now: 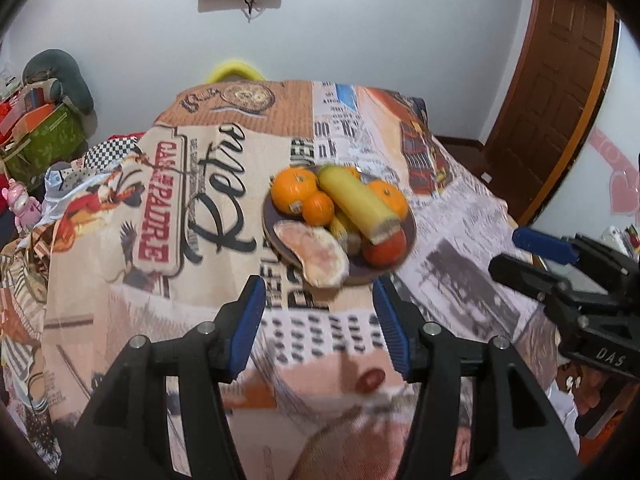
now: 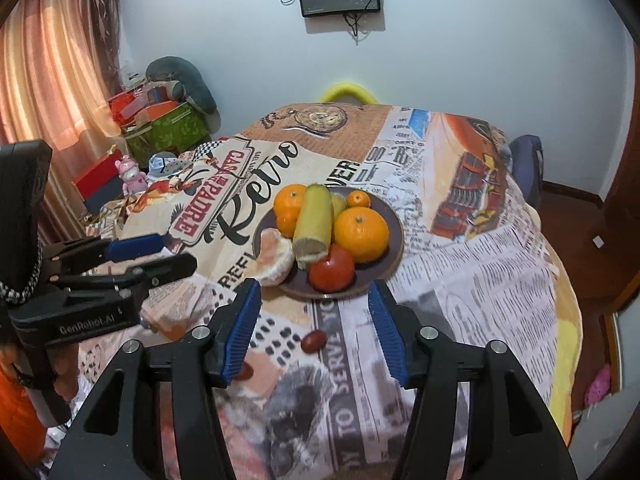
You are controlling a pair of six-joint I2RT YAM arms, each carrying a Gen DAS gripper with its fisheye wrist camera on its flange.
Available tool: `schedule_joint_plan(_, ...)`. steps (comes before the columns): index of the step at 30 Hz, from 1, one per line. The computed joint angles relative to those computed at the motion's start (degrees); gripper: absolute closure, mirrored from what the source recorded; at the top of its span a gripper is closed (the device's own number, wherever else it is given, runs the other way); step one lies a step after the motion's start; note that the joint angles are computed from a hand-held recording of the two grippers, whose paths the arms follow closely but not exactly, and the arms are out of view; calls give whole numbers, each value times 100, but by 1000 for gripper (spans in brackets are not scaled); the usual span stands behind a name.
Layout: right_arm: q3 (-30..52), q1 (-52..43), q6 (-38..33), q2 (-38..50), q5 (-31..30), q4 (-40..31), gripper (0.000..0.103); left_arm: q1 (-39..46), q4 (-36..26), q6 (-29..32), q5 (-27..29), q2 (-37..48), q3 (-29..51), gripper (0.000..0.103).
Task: Organize fruits
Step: 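Grasp a brown date with the left tool while the right tool grasps another brown date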
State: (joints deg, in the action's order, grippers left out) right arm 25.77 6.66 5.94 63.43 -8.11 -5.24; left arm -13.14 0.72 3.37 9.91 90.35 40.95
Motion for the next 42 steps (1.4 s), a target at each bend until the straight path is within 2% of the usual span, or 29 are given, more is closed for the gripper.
schedule_joint_plan(8,-406,-50,148,-312,-28,-132,49,-393,227,-122,-103,373,-438,45)
schedule_joint_plan(15,-593,-133,137,0,-77,66,49,-645,562,-284,-119,1018,-479,46)
schedule_joint_plan(25,-554,-201,148,935,-205,656,49,-648,904,-147,56,1550,-454,81)
schedule_joint_plan(36,-246,56,125,2063,-241,1274,49,-213,866,-33,196,1494,-299,81)
schedule_joint_plan(38,-163,125,130,2282,-239,1366,51,-107,846,-19,205,1504,-221,81)
schedule_joint_plan(42,12,190,132,2774,-304,1549,61,54,827,-2,271,1570,-93,81)
